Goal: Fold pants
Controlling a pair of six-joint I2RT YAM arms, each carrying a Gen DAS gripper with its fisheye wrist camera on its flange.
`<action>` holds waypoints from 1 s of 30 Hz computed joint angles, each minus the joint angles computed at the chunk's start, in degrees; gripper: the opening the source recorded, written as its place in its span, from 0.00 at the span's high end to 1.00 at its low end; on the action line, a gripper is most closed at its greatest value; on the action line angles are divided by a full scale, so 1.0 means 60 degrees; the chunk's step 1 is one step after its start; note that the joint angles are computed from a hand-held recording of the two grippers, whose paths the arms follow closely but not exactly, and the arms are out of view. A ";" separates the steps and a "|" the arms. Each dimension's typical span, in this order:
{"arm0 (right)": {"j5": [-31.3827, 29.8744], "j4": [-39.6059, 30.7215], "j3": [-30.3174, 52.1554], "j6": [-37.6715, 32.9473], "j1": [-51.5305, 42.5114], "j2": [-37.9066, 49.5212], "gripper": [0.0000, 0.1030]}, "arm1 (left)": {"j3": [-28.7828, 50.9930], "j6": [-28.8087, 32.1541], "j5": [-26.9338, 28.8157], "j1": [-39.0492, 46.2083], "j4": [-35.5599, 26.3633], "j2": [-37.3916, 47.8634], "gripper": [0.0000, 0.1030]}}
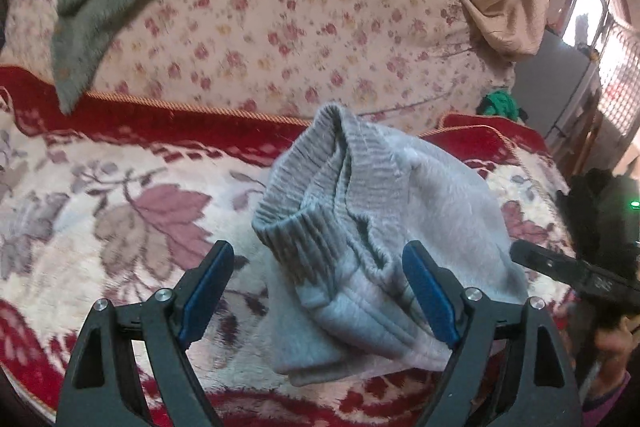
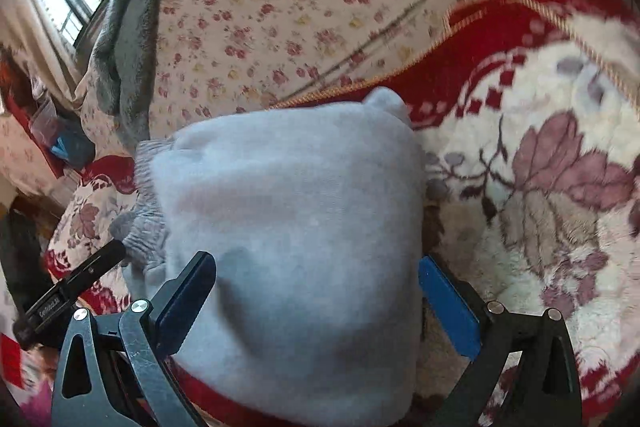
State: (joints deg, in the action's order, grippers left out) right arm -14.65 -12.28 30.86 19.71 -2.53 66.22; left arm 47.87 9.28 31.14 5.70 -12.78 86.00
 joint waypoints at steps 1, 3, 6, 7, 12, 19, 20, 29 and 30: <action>0.0411 -0.0028 -0.0018 0.0156 0.0352 -0.0248 0.00 | -0.0114 -0.0121 -0.0339 -0.0170 0.0099 -0.0230 0.17; 0.0928 0.0002 -0.0133 0.0358 0.0779 -0.0639 0.00 | -0.0221 -0.0215 -0.0596 -0.0418 0.0162 -0.0497 0.17; 0.1582 -0.0080 -0.0090 0.0767 0.1260 -0.0852 0.00 | -0.0381 -0.0462 -0.0905 -0.0844 0.0313 -0.0907 0.17; 0.1716 -0.0154 -0.0014 0.0861 0.1372 -0.0825 0.00 | -0.0422 -0.0554 -0.1059 -0.1008 0.0382 -0.1020 0.17; 0.2916 -0.0493 0.0188 0.1005 0.2215 -0.0901 0.00 | -0.0576 -0.1011 -0.2459 -0.1907 0.0724 -0.1360 0.14; 0.3409 -0.0465 0.0130 0.1240 0.2628 -0.1033 0.00 | -0.0785 -0.1067 -0.3114 -0.2374 0.0952 -0.1476 0.12; 0.3499 -0.0468 0.0120 0.1265 0.2664 -0.1045 0.00 | -0.0808 -0.1081 -0.3135 -0.2365 0.0987 -0.1478 0.12; 0.3610 -0.0455 0.0102 0.1320 0.2545 -0.0841 0.00 | -0.0801 -0.0961 -0.3212 -0.2240 0.1044 -0.1371 0.12; 0.3594 -0.0440 0.0109 0.1298 0.2518 -0.0795 0.00 | -0.0801 -0.1011 -0.3252 -0.2266 0.1064 -0.1373 0.12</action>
